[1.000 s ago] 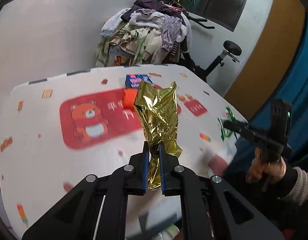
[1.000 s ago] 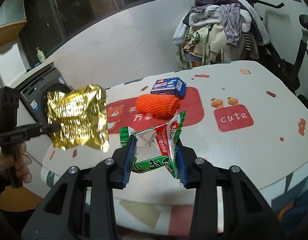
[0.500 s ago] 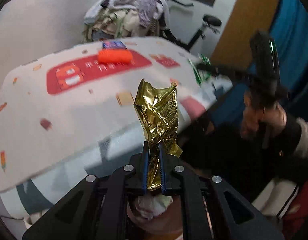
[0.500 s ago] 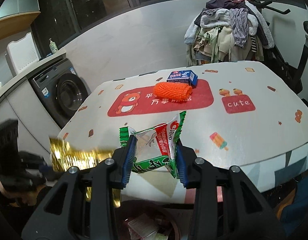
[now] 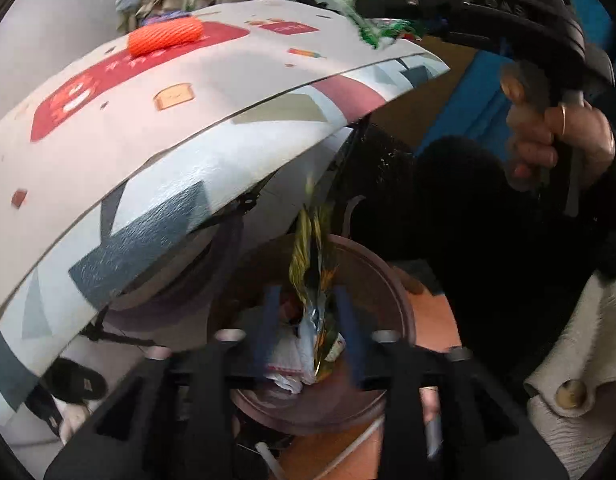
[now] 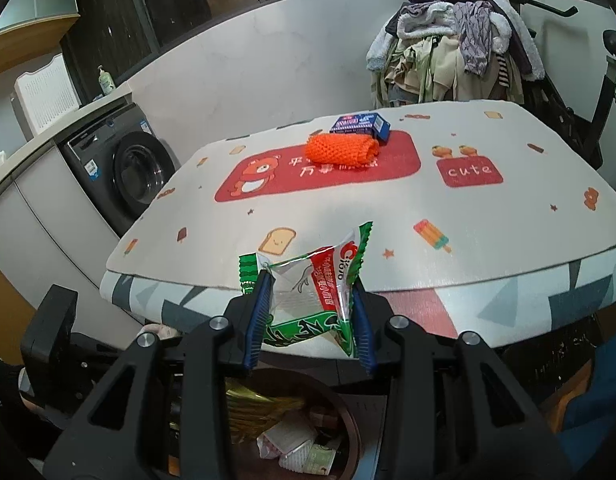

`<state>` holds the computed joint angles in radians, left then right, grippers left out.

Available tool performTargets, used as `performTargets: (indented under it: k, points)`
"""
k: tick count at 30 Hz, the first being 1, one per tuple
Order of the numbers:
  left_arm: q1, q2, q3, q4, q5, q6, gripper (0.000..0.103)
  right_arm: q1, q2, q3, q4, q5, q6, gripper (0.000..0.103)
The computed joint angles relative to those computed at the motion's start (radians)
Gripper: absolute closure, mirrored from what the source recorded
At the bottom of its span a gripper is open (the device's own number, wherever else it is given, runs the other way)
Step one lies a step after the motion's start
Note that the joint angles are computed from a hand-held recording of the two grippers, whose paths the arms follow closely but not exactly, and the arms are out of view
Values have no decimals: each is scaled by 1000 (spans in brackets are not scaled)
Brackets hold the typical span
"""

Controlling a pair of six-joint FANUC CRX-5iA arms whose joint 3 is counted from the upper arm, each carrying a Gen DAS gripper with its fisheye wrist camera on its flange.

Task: Collect trash
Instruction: 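Drop the foil bag into the bin with the left gripper while the right lowers the wrapper, then open the right gripper over the bin to drop the snack wrapper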

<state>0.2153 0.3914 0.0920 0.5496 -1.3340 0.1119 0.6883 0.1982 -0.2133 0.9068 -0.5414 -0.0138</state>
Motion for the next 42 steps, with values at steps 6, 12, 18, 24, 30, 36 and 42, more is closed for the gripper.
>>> performTargets:
  k: [6,12,18,24,30,36,42]
  points:
    - [44,-66,-123,170,102,-71,20,28,31,27,-99,-14,99,63]
    - [85,-135,-262,369,258,-98,7,61,83,92,-237,-33,270,63]
    - [100,-163,-323,495,352,-93,6,92,132,156,-372,-69,444,63]
    - [107,-138,-283,446,369,41,6,109,203,265,-493,-173,641,62]
    - [108,-134,-280,431,371,53,6,115,243,333,-574,-243,753,59]
    - [106,-136,-283,425,373,50,6,115,265,367,-600,-288,782,43]
    - [107,-130,-275,418,373,72,6,123,285,382,-557,-334,740,8]
